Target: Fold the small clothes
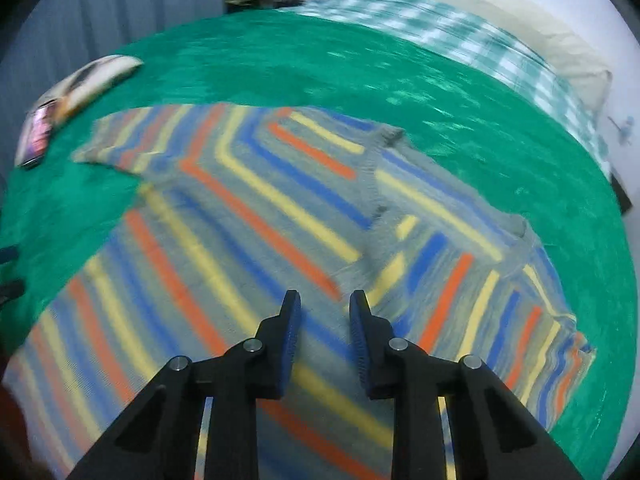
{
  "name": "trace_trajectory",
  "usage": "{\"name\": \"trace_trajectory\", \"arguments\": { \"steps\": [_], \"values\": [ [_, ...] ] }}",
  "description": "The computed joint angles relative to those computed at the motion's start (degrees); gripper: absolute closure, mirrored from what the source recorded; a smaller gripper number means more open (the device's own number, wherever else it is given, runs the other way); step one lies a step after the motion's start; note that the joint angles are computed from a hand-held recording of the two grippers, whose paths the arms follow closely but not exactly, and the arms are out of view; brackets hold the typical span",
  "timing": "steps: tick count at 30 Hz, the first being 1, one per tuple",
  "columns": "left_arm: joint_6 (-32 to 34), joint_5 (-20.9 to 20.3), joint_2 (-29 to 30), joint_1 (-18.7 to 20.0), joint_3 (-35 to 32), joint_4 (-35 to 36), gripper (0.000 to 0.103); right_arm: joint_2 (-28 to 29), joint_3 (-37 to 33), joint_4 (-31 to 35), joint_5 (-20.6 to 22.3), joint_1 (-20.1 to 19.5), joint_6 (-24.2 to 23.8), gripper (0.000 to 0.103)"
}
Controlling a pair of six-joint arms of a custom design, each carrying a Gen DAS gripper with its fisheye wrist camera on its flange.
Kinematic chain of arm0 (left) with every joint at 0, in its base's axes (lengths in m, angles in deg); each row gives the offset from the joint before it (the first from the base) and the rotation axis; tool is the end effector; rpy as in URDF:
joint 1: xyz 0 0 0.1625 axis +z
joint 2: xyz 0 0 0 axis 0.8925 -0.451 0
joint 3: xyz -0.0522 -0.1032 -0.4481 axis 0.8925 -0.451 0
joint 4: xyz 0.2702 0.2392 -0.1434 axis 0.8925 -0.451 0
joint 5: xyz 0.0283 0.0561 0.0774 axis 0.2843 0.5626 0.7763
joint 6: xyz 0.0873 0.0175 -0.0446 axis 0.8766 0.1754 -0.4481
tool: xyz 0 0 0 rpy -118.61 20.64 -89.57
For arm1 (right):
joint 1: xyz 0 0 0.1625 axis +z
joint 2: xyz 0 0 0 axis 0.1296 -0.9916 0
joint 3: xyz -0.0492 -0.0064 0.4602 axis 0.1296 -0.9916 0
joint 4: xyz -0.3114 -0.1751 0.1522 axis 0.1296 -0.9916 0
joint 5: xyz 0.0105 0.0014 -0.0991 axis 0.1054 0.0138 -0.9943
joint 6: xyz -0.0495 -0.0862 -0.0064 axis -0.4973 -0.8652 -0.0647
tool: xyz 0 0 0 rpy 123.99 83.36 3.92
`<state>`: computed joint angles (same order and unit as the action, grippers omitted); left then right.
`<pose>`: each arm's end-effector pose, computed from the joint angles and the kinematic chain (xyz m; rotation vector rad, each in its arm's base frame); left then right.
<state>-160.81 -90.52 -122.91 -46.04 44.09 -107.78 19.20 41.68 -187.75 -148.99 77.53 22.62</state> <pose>-0.3327 -0.3155 0.0260 -0.3126 2.2310 -0.9210 0.0415 -0.6315 0.3366 1.1774 -2.2280 0.2812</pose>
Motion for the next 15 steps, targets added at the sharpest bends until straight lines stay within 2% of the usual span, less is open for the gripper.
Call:
{"name": "trace_trajectory", "arguments": {
  "steps": [4,6,7,8,10,12,13,15],
  "values": [
    [-0.1,0.0,-0.7,0.6,1.3,-2.8,0.000,1.9,-1.3,-1.4,-4.1,0.2,-1.7,0.079],
    [0.2,0.0,-0.6,0.8,1.2,-3.0,0.001,2.6,-1.8,-1.8,-4.6,0.3,-2.6,0.090],
    [0.3,0.0,-0.5,0.8,1.1,-2.9,0.001,2.7,-2.1,-2.1,-4.4,0.2,-1.7,0.099],
    [0.3,0.0,-0.5,0.8,1.0,-2.7,0.000,2.3,-2.2,-1.5,-3.8,0.1,-0.3,0.099],
    [0.4,0.1,-0.5,0.7,1.1,-3.1,0.001,0.1,-3.5,4.8,1.3,-0.9,5.0,0.099],
    [0.6,0.0,-0.5,0.7,1.2,-3.6,0.001,-2.0,-4.3,12.8,5.1,-1.5,5.6,0.099],
    [0.9,0.0,-0.5,0.9,1.1,-3.6,0.001,-2.5,-4.4,15.9,4.1,-1.5,4.3,0.097],
    [1.2,0.0,-0.2,1.1,0.7,-3.1,0.000,-2.5,-4.7,19.9,0.3,-1.3,4.3,0.085]
  ]
}}
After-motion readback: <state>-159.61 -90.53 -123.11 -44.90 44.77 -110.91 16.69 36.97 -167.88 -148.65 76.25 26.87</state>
